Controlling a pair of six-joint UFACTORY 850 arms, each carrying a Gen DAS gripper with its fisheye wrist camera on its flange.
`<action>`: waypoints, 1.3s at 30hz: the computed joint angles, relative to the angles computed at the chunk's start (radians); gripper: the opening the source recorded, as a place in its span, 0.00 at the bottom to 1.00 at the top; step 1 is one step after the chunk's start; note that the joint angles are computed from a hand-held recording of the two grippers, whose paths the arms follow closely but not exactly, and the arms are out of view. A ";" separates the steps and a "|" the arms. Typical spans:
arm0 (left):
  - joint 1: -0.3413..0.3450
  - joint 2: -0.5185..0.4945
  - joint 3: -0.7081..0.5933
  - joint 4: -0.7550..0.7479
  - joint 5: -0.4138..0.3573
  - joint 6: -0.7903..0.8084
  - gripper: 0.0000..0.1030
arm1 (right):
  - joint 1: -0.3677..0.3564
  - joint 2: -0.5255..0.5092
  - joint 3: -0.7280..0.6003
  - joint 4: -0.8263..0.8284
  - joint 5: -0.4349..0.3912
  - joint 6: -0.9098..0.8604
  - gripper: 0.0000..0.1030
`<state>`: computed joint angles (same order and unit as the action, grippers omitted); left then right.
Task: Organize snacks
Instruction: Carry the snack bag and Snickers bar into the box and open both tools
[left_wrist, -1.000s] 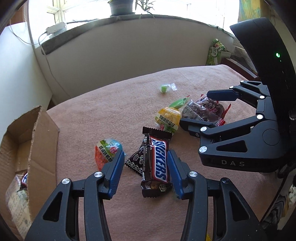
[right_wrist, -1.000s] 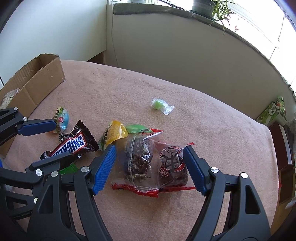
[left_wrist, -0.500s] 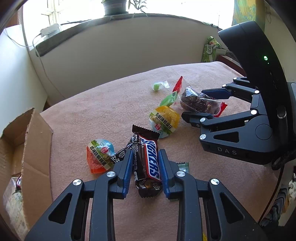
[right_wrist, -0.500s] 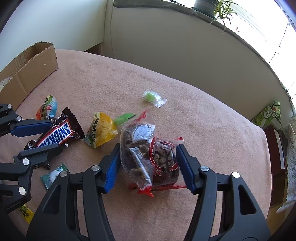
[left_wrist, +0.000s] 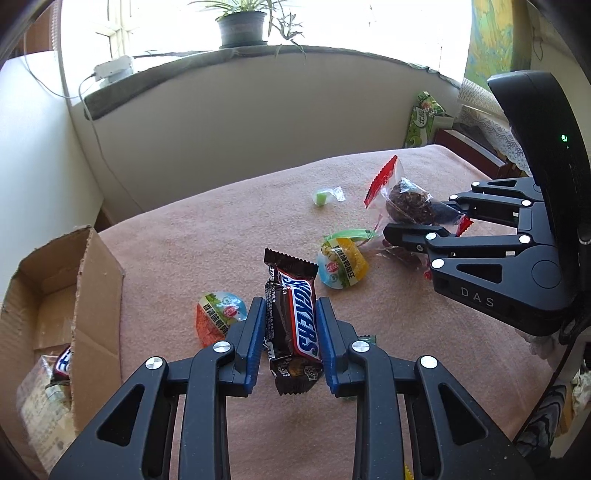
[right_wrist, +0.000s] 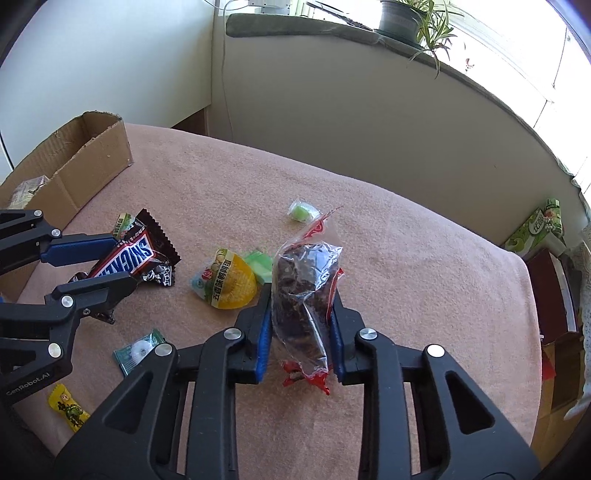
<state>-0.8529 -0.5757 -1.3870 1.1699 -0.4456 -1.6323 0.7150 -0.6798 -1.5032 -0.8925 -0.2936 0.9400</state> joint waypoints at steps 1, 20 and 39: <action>-0.001 0.006 0.006 0.013 -0.001 -0.014 0.25 | -0.001 0.005 0.007 -0.007 0.008 0.012 0.26; 0.026 0.190 0.189 0.333 -0.078 -0.420 0.25 | 0.029 0.076 0.011 0.037 0.109 -0.012 0.25; 0.098 0.344 0.399 0.395 -0.199 -0.628 0.25 | 0.135 -0.171 -0.400 0.631 0.022 -0.669 0.25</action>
<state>-0.7545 -0.2318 -0.9880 1.5652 -0.6450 -2.2603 0.8500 -0.8504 -1.9035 -0.2615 -0.2718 0.2711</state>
